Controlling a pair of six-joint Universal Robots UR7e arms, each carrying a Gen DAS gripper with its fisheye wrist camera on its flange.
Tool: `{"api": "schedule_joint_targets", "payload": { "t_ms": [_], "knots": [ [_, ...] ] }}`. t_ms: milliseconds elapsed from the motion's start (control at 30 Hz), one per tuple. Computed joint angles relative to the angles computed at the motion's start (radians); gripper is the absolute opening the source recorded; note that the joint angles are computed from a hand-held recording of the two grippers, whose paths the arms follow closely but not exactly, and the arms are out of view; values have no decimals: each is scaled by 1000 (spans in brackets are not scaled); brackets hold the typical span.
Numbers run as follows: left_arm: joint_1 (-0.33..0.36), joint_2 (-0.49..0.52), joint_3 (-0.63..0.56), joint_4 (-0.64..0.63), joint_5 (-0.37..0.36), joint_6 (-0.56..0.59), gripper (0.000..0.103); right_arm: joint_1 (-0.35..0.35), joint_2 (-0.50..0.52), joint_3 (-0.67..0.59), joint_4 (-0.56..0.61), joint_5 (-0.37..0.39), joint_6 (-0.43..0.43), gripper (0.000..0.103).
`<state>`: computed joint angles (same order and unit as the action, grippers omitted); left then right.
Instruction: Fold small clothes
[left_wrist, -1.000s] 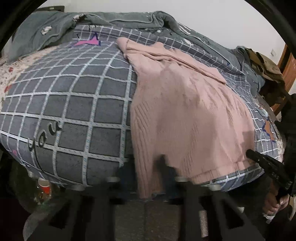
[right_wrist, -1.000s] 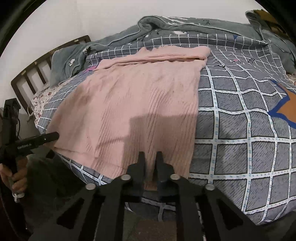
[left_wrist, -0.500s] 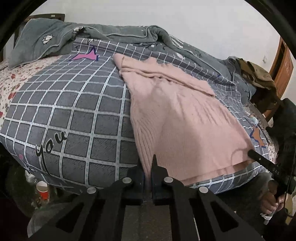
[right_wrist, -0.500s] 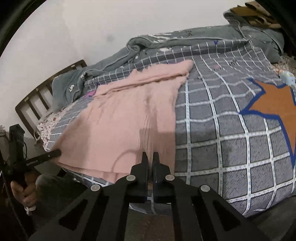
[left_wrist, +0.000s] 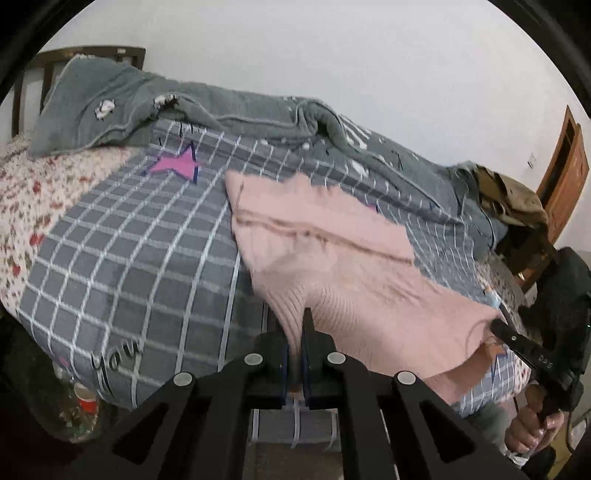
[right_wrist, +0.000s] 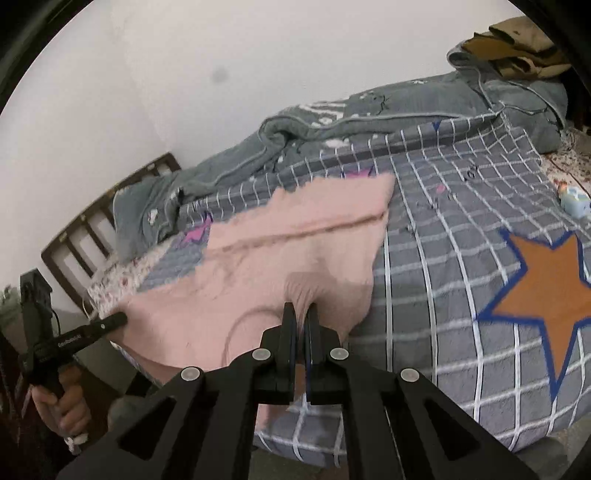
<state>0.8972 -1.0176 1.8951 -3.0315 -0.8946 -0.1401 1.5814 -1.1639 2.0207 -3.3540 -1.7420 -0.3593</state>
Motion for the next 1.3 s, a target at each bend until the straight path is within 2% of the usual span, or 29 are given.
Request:
{"api": "schedule_joint_targets", "payload": {
  "t_ms": [200, 433, 600, 833, 1067, 1133, 1167, 1233, 1300],
  "knots": [
    [-9, 60, -131, 3, 17, 61, 6, 24, 29, -140, 91, 0, 33, 4],
    [37, 185, -376, 76, -8, 81, 6, 24, 121, -365, 241, 28, 90, 4],
    [85, 310, -588, 128, -29, 107, 6, 13, 231, -568, 345, 40, 111, 4],
    [147, 496, -889, 231, -51, 109, 6, -18, 443, -930, 535, 45, 158, 4],
    [202, 692, -1242, 411, -74, 73, 6, -45, 638, -1264, 709, 51, 198, 4],
    [219, 743, -1343, 480, -97, 60, 7, -50, 698, -1364, 757, 33, 197, 4],
    [226, 758, -1375, 503, -117, 55, 7, -53, 714, -1390, 769, 31, 189, 8],
    [234, 780, -1422, 533, -119, 46, 14, -53, 734, -1418, 749, -8, 162, 10],
    [237, 789, -1438, 533, -94, 44, 42, -51, 727, -1390, 678, -43, 85, 15]
  ]
}}
